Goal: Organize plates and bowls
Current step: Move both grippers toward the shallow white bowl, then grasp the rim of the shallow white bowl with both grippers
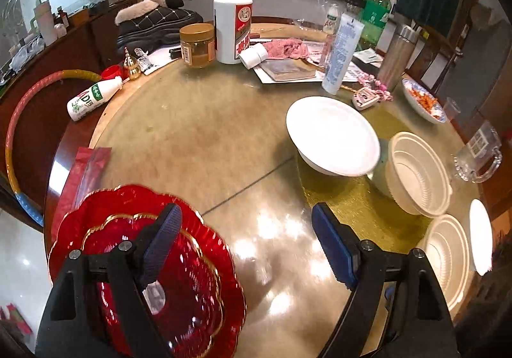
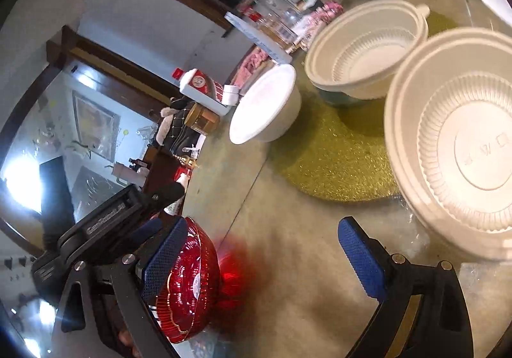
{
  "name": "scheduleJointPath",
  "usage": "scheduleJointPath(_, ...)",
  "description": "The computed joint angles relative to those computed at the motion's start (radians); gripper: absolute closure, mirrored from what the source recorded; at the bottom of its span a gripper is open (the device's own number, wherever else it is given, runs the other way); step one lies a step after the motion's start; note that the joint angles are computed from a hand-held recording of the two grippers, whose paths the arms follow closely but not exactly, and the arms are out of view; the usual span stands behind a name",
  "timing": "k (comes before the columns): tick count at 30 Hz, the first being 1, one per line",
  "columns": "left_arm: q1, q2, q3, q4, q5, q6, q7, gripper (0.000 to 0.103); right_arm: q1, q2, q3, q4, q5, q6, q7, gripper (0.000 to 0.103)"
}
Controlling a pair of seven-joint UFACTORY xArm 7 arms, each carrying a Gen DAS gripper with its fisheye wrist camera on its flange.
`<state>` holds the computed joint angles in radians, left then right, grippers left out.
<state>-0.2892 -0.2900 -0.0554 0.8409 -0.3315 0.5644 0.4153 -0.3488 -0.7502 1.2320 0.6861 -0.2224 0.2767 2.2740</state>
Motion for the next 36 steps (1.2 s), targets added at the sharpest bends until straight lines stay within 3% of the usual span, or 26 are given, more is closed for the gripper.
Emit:
scheduleJointPath(7,-0.006,0.052,-0.022,0.046,-0.008,0.020,-0.036,0.019,0.015,0.027,-0.047,-0.020,-0.004,-0.083,-0.030,0.006)
scheduleJointPath(16,-0.017,0.081,-0.092,0.005,0.106,-0.113,-0.233,0.019,0.188,0.082,-0.324,-0.047,-0.054,-0.044,-0.166,0.006)
scheduleJointPath(19,-0.018,0.112,-0.110,0.024,0.175,-0.124,-0.309,0.019,0.197,0.116,-0.399,-0.082,-0.063,-0.121,-0.182,0.006)
scheduleJointPath(25,-0.026,0.170,-0.086,0.095,0.137,-0.150,-0.387,0.019,0.205,0.240,-0.543,-0.096,-0.059,-0.220,-0.296,0.008)
scheduleJointPath(29,-0.036,0.195,-0.082,0.117,0.090,-0.199,-0.389,0.019,0.175,0.319,-0.577,-0.054,-0.072,-0.267,-0.401,0.012)
scheduleJointPath(33,-0.050,0.213,-0.086,0.118,0.053,-0.225,-0.346,0.019,0.166,0.439,-0.620,0.053,-0.125,-0.193,-0.540,0.019)
scheduleJointPath(36,-0.050,0.239,-0.087,0.125,0.039,-0.239,-0.331,0.019,0.248,0.515,-0.714,0.095,-0.116,-0.116,-0.606,0.025)
